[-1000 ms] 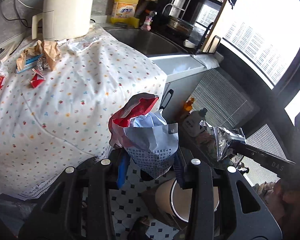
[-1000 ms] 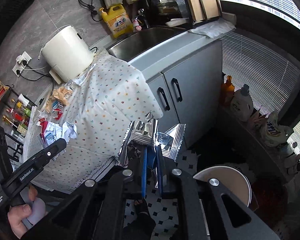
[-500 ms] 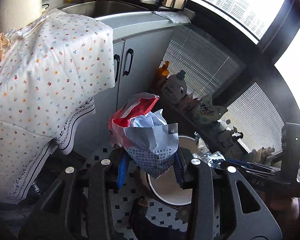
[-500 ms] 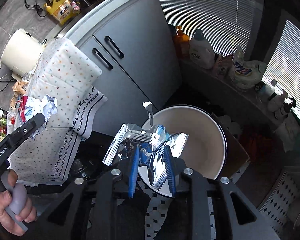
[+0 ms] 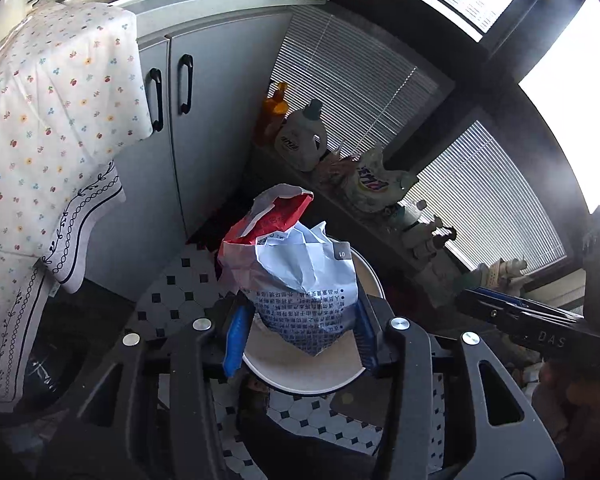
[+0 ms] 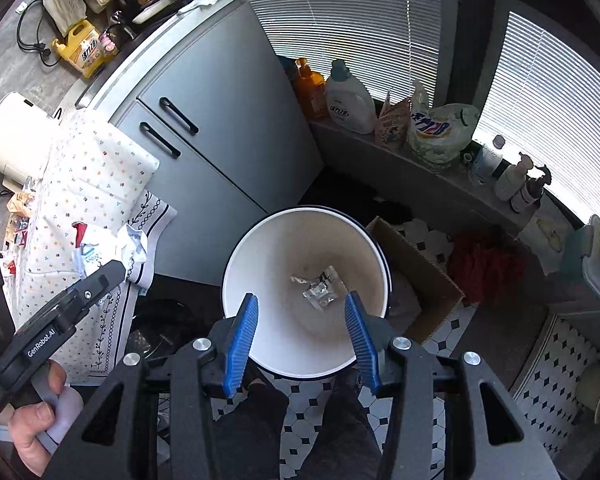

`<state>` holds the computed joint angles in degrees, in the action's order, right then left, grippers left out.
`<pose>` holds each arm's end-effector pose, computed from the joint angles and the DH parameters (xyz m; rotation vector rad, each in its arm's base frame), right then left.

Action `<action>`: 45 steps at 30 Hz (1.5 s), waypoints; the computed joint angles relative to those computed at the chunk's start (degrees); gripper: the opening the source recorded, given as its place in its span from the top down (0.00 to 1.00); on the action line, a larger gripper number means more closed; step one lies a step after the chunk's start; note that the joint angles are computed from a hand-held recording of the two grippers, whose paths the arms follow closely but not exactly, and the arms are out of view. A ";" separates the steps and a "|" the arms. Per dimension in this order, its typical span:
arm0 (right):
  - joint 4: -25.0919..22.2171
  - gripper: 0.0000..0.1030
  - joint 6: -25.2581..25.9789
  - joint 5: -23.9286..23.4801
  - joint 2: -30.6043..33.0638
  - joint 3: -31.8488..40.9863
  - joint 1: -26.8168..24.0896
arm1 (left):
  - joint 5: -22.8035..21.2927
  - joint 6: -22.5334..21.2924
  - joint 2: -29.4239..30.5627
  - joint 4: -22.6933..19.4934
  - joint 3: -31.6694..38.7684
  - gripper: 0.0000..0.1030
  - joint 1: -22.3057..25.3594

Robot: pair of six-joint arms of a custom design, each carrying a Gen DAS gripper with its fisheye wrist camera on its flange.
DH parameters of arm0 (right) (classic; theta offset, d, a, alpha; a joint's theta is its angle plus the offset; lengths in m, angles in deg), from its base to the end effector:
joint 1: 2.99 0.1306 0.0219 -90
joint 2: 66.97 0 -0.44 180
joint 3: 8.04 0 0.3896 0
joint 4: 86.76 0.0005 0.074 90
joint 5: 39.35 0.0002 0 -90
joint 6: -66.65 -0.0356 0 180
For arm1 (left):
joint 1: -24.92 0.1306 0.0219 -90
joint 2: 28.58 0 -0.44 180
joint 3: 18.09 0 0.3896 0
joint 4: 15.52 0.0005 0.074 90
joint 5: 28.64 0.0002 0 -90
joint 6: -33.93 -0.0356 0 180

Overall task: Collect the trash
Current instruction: 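Open the right gripper to drop the foil bag into the bucket, then move the right tool back to the counter toward the red-and-white wrapper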

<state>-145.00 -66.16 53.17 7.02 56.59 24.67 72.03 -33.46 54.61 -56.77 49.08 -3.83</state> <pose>0.2902 0.1498 0.3888 0.3791 2.7590 0.2681 0.3499 -0.2000 0.3682 0.2145 2.6427 -0.5603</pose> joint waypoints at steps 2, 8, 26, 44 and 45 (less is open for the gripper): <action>-0.58 0.51 0.46 1.02 -0.91 0.31 -0.72 | 2.39 0.44 -0.36 1.87 -0.18 0.34 -0.20; 0.46 0.44 1.82 2.16 -1.42 1.60 -2.53 | 0.73 0.50 -2.42 2.29 0.95 0.19 0.42; 11.00 0.08 12.28 5.58 11.95 19.09 10.69 | -11.33 0.41 -17.09 -5.23 0.03 0.06 17.93; 12.44 0.07 18.79 11.16 33.17 47.18 23.45 | -8.09 -10.19 -21.18 -4.21 3.16 0.06 49.99; 11.76 0.07 18.44 11.26 34.54 49.16 23.88 | -7.36 -10.73 -20.77 -3.70 3.38 0.06 51.67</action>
